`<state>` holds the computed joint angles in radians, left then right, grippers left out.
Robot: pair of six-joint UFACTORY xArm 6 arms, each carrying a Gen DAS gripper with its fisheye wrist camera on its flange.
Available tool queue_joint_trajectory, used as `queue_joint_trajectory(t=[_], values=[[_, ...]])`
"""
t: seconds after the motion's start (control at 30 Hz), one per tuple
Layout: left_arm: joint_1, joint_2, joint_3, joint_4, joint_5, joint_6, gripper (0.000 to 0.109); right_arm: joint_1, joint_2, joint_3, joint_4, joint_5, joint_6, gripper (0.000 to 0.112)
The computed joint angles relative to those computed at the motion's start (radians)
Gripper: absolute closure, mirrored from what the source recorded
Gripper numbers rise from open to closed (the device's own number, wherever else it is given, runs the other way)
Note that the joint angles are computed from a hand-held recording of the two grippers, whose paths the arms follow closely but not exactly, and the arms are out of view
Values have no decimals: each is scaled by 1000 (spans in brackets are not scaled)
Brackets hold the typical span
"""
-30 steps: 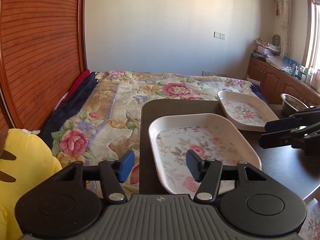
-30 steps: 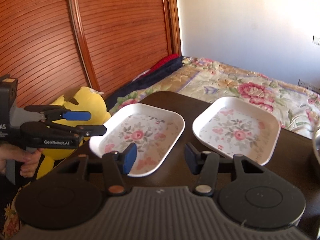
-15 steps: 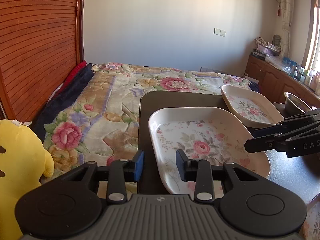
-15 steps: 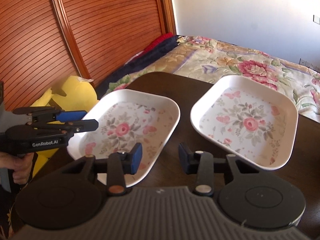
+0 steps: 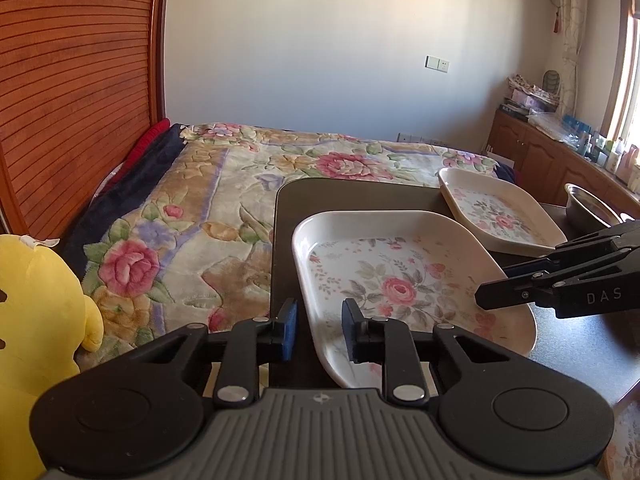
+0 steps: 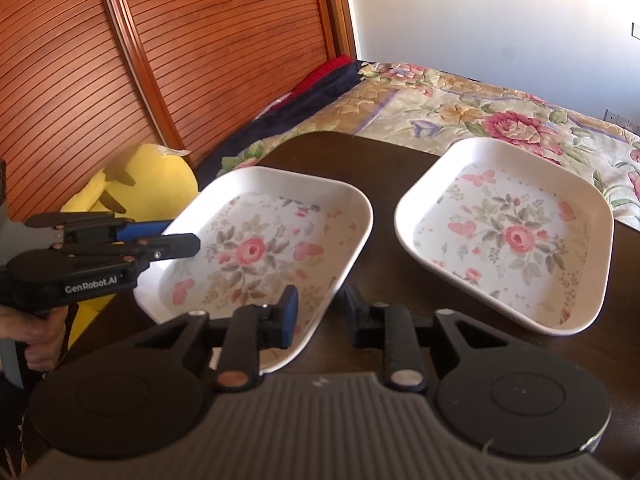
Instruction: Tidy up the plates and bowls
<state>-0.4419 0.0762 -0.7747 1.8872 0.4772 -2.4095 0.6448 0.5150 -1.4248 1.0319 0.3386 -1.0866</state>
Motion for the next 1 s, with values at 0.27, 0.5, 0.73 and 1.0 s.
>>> queue_joint_trajectory(t=[0.27, 0.5, 0.73, 1.0], values=[[-16, -1, -4, -54, 9, 52, 85, 0, 0, 0, 9, 4, -5, 88], [-39, -29, 3, -110, 30, 112, 85, -2, -19, 17, 46, 2, -40, 88], [-86, -40, 1, -165, 72, 152, 85, -12, -55, 47, 98, 1, -92, 88], [-156, -73, 5, -214, 117, 179, 85, -31, -124, 117, 198, 8, -194, 88]])
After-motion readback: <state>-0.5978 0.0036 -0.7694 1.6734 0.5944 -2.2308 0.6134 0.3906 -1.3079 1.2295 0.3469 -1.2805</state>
